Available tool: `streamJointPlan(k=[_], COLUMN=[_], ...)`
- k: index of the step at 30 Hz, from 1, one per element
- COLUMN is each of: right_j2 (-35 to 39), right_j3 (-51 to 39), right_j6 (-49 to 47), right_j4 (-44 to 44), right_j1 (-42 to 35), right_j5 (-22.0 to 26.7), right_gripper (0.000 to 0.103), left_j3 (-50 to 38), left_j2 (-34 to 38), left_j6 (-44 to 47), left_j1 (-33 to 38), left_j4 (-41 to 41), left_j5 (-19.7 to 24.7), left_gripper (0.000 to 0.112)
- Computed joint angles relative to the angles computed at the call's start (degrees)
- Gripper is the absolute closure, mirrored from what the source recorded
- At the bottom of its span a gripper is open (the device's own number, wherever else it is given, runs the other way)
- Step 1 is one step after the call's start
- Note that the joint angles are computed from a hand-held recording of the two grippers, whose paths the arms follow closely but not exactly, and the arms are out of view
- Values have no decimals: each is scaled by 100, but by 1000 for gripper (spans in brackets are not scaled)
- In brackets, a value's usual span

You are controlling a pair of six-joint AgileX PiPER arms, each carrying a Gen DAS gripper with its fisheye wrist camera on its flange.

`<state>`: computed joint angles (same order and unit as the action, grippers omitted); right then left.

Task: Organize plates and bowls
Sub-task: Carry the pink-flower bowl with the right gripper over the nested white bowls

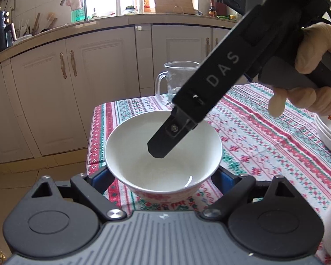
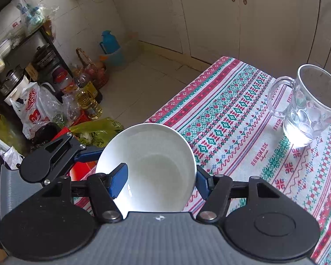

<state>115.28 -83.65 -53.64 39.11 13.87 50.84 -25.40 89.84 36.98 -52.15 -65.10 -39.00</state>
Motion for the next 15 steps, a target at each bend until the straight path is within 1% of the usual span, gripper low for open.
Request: streamJointPlan(k=[4,10,15], right_j2=[-448,-1280,-1914], right_j3=[494,1282,1785], right_j6=[-332,-777,-994], right_j4=[135,338,415], right_j1=[-103,-369,-652], right_j5=[2,171,428], right_gripper=[33,33,33], left_j3=[-143,-369,-610], left_j2=[-309,-762,-990], left_j6=[1100,2207,2662], left_j1=[-605,-1535,-2228], left_j4=[-1244,-2666,-3437], left_j5=[-162,-599,-1029], left_gripper=[19,19,19])
